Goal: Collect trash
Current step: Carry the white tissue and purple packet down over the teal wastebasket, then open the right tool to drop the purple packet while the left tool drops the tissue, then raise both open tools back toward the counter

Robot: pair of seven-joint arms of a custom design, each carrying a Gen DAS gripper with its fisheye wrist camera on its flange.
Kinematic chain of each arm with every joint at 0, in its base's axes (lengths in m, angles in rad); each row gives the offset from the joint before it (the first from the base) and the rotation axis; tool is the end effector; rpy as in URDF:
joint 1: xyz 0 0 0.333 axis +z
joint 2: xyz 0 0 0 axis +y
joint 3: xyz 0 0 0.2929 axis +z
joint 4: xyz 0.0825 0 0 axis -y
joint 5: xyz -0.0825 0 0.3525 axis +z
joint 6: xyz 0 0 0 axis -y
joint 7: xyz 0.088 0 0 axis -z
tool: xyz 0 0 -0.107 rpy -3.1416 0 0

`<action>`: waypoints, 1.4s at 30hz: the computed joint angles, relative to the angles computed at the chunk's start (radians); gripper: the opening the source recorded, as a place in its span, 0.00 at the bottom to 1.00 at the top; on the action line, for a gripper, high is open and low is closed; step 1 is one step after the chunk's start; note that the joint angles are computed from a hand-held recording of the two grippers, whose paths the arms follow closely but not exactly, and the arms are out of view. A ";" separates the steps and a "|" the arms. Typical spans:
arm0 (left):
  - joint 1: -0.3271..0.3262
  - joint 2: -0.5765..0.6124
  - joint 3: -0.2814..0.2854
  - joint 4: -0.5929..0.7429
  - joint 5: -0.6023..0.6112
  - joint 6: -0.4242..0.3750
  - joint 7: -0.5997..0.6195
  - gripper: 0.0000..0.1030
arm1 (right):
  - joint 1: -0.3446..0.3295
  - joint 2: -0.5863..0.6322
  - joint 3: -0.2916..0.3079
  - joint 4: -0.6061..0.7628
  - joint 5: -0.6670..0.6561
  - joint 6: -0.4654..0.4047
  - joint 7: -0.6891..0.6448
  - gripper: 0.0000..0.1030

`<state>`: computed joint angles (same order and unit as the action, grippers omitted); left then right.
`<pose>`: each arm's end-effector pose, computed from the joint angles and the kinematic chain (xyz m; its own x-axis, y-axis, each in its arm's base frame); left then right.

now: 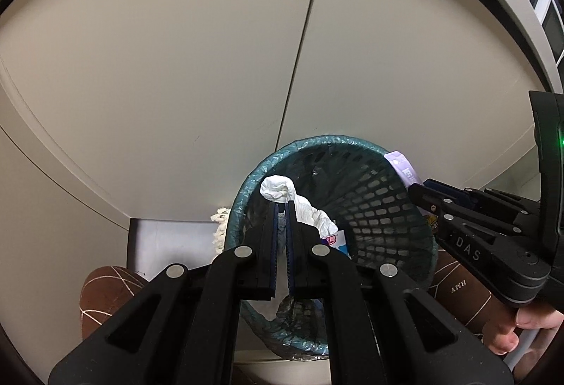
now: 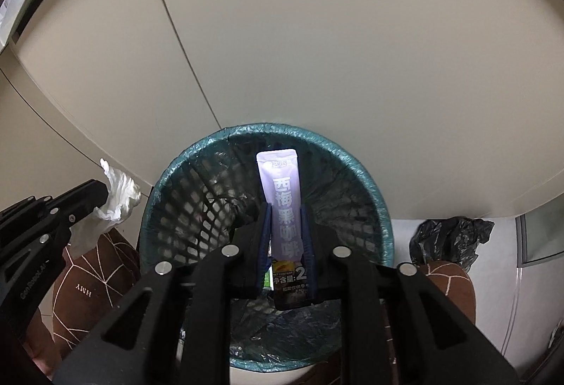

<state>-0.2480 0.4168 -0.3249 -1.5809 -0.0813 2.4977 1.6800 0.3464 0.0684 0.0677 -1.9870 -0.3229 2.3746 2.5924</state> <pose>0.5855 -0.3369 0.4569 -0.5665 -0.8105 0.1491 -0.7500 0.4321 -0.5007 0.5235 0.2256 0.4550 -0.3800 -0.9200 -0.0963 -0.8390 0.3866 -0.3830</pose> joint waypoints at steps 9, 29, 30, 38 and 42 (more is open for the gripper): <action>-0.010 0.020 0.001 0.024 0.014 -0.026 -0.007 0.03 | -0.008 -0.049 0.004 -0.053 0.019 0.032 -0.004 0.50; -0.074 0.072 -0.019 0.082 0.033 -0.067 0.009 0.06 | -0.120 -0.310 0.079 -0.269 -0.036 -0.030 0.096 0.75; -0.075 0.071 -0.020 0.083 0.030 -0.071 0.006 0.06 | -0.125 -0.316 0.084 -0.274 -0.036 -0.034 0.098 0.75; -0.082 0.054 -0.014 0.062 0.043 -0.043 -0.024 0.49 | -0.146 -0.330 0.102 -0.275 -0.030 -0.038 0.094 0.75; -0.080 0.042 -0.008 0.054 0.054 -0.031 -0.044 0.58 | -0.146 -0.324 0.106 -0.263 -0.034 -0.040 0.091 0.75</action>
<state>-0.3282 0.4588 -0.3326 -1.5270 -0.0277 2.4666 1.6358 0.2000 -0.2555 0.1733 -2.2500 -0.3567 2.3348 2.6831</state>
